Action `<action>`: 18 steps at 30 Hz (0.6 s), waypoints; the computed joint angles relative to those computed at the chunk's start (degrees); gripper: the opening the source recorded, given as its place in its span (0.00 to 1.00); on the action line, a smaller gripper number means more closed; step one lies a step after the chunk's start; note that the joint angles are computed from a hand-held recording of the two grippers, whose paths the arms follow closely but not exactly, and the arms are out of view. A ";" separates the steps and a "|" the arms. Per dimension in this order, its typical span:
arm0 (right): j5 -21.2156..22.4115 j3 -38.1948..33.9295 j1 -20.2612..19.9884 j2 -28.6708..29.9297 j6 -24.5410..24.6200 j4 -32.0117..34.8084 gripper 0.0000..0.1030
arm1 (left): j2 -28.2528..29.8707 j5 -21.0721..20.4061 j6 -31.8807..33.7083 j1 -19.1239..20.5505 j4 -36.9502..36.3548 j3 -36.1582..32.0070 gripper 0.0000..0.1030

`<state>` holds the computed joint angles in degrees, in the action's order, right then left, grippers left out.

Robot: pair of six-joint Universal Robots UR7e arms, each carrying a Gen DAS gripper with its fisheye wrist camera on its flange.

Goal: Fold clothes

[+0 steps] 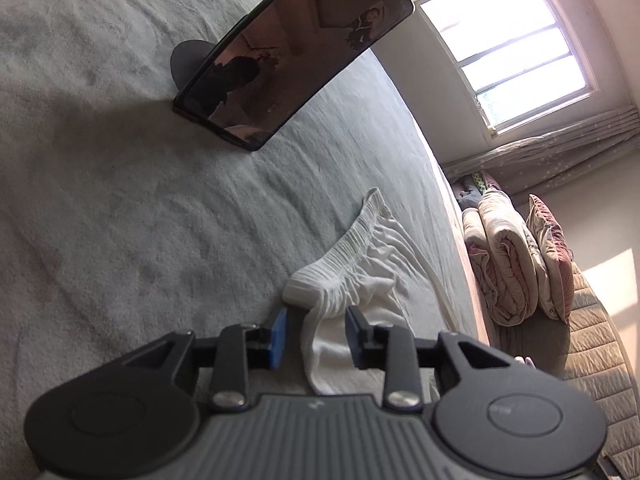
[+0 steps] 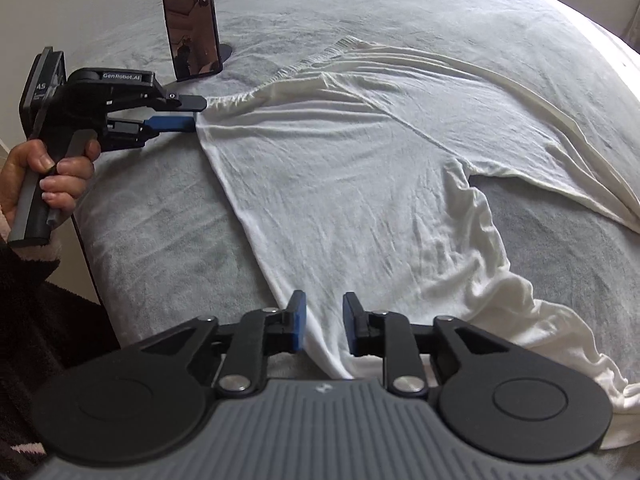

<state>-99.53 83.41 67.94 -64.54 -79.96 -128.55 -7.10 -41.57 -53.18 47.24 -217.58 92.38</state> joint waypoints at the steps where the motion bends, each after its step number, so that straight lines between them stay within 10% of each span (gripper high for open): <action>1: 0.61 -0.49 0.52 0.50 0.56 0.04 0.41 | 0.11 -0.64 -0.44 0.36 -0.81 -0.01 0.30; 13: 2.72 -9.64 9.71 13.04 11.81 -3.26 0.41 | 1.58 0.07 1.28 1.34 1.44 -4.12 0.17; 18: 1.27 -17.03 12.92 20.37 19.53 -3.44 0.41 | 3.70 2.30 14.92 0.03 0.61 -8.41 0.12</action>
